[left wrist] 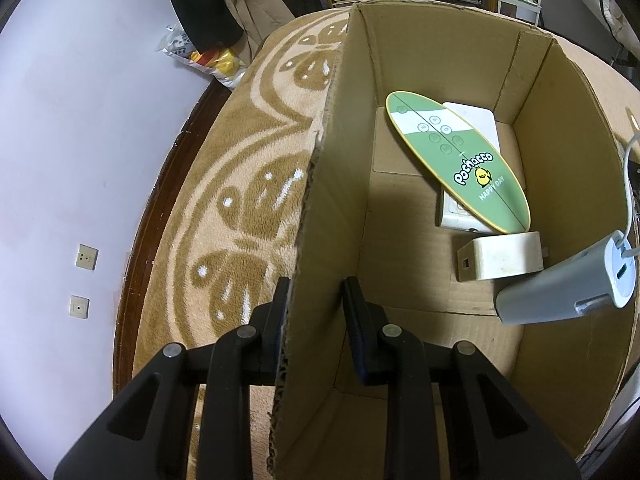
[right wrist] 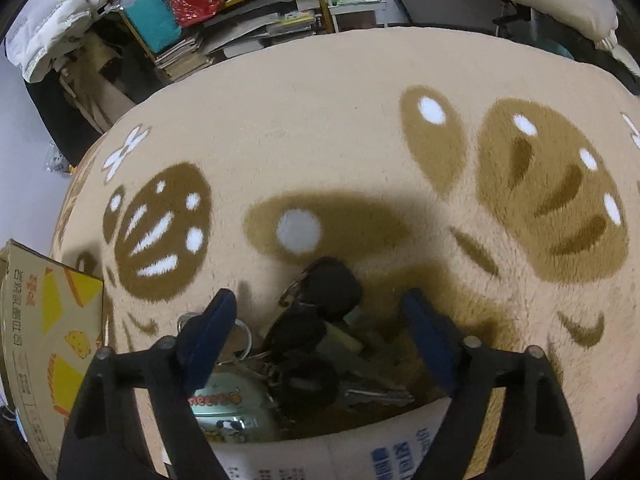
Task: Organize rigid objects
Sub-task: 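Grasp the black car key on the rug with the right tool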
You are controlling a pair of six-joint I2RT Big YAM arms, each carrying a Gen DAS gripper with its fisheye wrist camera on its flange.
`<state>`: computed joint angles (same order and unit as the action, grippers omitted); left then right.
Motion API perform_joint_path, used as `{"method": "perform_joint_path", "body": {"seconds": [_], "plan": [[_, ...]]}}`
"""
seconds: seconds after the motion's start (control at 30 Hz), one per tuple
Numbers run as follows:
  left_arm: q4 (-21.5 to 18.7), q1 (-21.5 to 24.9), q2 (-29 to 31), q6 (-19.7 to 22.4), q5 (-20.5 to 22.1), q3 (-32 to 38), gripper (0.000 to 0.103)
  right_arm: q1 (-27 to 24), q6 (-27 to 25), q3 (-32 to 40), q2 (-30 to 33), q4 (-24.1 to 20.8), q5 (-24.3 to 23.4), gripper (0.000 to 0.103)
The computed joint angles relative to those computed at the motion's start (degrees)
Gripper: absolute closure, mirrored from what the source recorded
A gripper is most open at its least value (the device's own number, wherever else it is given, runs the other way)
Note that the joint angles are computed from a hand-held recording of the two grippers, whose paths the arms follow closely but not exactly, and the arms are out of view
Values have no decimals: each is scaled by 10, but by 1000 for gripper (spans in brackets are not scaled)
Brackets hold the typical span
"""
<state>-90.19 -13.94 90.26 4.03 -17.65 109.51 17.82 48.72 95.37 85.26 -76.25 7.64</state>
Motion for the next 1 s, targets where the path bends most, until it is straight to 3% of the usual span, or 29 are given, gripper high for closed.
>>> {"method": "perform_joint_path", "body": {"seconds": [0.1, 0.17, 0.3, 0.37, 0.57, 1.0], "plan": [[0, 0, 0, 1, 0, -1, 78, 2, -10, 9, 8, -13, 3, 23], [1, 0, 0, 2, -1, -1, 78, 4, -16, 17, 14, -25, 2, 36], [2, 0, 0, 3, -1, -1, 78, 7, -33, 31, 22, -40, -2, 52], [2, 0, 0, 3, -1, -2, 78, 9, -32, 24, 17, -30, 2, 69], [2, -1, 1, 1, -1, -1, 78, 15, -32, -1, -5, 14, 33, 79], [1, 0, 1, 0, 2, 0, 77, 38, -45, 14, -7, 88, 71, 79]]}}
